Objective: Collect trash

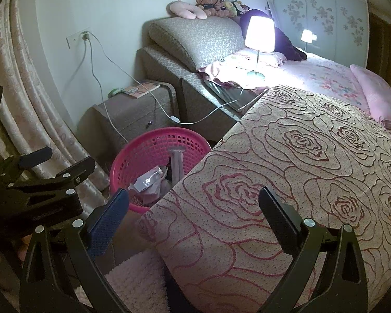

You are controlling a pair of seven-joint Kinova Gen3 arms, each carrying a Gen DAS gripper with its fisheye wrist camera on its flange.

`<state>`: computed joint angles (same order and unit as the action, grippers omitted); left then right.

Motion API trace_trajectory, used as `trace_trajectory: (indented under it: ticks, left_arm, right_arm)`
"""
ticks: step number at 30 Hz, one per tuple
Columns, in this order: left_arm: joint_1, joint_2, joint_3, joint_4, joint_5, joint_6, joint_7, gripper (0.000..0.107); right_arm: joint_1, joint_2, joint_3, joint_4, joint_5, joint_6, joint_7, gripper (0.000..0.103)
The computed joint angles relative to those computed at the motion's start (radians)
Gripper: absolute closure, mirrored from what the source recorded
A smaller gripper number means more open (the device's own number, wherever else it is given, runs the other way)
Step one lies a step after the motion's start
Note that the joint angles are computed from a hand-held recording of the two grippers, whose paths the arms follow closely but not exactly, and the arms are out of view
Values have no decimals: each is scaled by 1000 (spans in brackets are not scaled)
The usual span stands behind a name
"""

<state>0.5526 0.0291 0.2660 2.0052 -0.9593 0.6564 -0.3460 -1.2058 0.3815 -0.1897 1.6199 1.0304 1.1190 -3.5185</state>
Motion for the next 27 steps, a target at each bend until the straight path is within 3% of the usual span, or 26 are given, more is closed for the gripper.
trace_trajectory:
  ticks: [11, 16, 20, 27]
  left_arm:
    - [1, 3, -2, 2, 8, -6, 1, 15]
    - [13, 2, 4, 19, -59, -7, 57, 15]
    - [9, 2, 2, 17, -41, -28, 30, 15]
    - [19, 2, 9, 9, -13, -41, 4, 15]
  right_arm:
    - [-7, 6, -1, -4, -1, 0, -8, 7]
    - [-9, 8, 1, -5, -6, -2, -12, 7]
    - [0, -1, 1, 9, -16, -24, -26, 7]
    - [16, -81, -17, 130, -50, 21, -152, 7]
